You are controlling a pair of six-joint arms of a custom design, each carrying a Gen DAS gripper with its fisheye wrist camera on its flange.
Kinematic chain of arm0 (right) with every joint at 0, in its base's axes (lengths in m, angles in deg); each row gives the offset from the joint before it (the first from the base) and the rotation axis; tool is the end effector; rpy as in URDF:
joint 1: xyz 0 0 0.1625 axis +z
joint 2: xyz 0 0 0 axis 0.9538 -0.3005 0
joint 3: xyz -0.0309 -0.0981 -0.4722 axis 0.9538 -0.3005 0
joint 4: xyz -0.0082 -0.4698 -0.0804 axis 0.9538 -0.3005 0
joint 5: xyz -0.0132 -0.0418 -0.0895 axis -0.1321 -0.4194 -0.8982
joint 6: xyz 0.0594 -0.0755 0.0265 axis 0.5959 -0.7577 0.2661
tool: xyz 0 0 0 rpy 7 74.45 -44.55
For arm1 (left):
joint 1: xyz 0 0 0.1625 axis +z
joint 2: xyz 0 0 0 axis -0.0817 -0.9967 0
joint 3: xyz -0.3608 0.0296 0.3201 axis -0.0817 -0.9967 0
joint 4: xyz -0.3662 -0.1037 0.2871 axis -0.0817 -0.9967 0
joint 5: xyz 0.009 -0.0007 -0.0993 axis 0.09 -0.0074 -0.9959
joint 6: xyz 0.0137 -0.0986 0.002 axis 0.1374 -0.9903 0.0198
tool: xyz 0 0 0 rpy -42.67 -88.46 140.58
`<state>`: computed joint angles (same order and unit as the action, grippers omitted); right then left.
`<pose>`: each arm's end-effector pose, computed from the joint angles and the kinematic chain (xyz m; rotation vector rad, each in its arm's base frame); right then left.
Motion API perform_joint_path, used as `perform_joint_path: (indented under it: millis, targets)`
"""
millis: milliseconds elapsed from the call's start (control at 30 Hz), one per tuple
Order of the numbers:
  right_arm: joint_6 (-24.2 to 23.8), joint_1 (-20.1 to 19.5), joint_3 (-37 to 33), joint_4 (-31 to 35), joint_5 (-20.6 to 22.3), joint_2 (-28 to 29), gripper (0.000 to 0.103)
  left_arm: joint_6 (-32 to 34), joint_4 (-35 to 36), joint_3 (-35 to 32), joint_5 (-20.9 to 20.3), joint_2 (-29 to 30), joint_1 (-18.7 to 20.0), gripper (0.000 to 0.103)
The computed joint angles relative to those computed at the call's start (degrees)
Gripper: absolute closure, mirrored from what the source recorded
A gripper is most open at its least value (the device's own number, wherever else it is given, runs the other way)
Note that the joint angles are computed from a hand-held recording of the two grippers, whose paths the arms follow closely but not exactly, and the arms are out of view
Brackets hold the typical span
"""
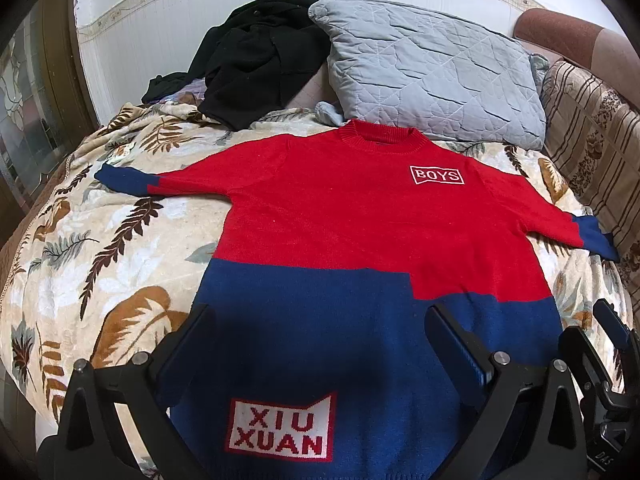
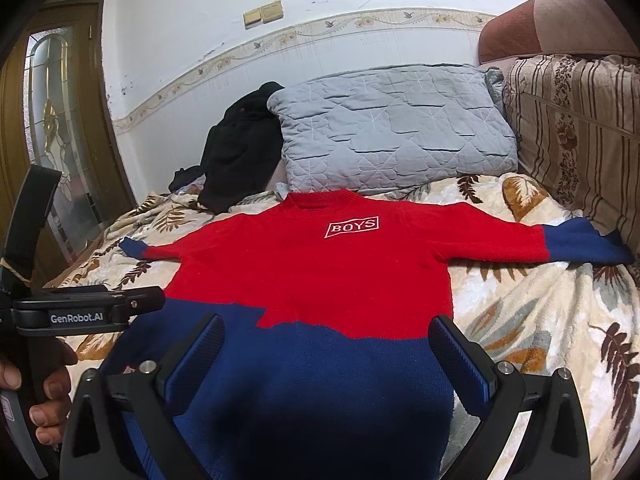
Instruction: Fold small clothes
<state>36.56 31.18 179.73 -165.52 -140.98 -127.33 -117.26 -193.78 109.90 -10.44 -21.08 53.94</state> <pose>0.2634 -0.6179 0.1368 0.8289 -2.4358 1.1197 -0.2356 -0.6179 0.2193 0.0550 2.1028 -0.9614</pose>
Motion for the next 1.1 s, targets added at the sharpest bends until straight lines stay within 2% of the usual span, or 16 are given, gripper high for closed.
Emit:
perform_joint_path:
  millis: [100,367,500,567,633,733,767,833,900,967,1033,1067,1100]
  targets:
    - [-0.01,0.03,0.05,-0.07,-0.02,-0.01,0.000,-1.32,1.93,-0.29,-0.53,-0.28,0.03,0.000]
    - [-0.18,0.12,0.13,-0.55,-0.15,0.00,0.000,-0.47,0.73,-0.33,-0.12,0.14,-0.02,0.000]
    - [0.31,0.05,0.14,0.18,0.16,-0.25,0.000,5.45,-5.93,0.09,0.74,0.79,0.04,0.000]
    - [2.58,-0.60,0.38,3.08,1.81,-1.47,0.000,9.10,-8.86,0.43,0.52,0.06,0.47,0.000]
    - [7.43,-1.52,0.20,6.91,3.14,-3.42,0.000,8.27,-7.53,0.44,-1.14,-2.19,1.88,0.000]
    - [18.21,-4.75,-0.41,10.60,8.63,-7.17,0.000,3.85,-4.54,0.21,-2.12,-6.08,5.21,0.000]
    - [21.91,-6.27,-1.26,12.00,10.15,-8.42,0.000,1.51,-2.37,-0.06,-1.89,-7.24,6.34,0.000]
    - [27.20,-8.69,-3.38,14.15,10.89,-9.81,0.000,-1.60,-0.97,-0.38,-1.14,-9.07,8.81,0.000]
    - [34.46,-12.13,-6.63,15.50,11.57,-10.44,0.000,-5.65,2.51,-0.80,0.68,-10.76,11.19,0.000]
    - [41.94,-14.97,-10.22,17.50,10.67,-10.03,0.002,-7.12,1.87,-0.62,1.09,-11.66,13.25,0.000]
    - [46.34,-16.61,-14.15,20.02,8.18,-8.84,0.019,-7.00,-0.84,0.18,1.96,-12.52,14.89,0.000]
    - [48.09,-17.41,-16.48,21.69,6.33,-7.91,0.024,-6.91,-2.80,0.33,0.75,-12.51,16.01,0.000]
    - [49.86,-17.79,-18.05,22.85,4.44,-7.19,0.024,-8.51,-2.35,0.52,0.60,-13.09,16.82,0.000]
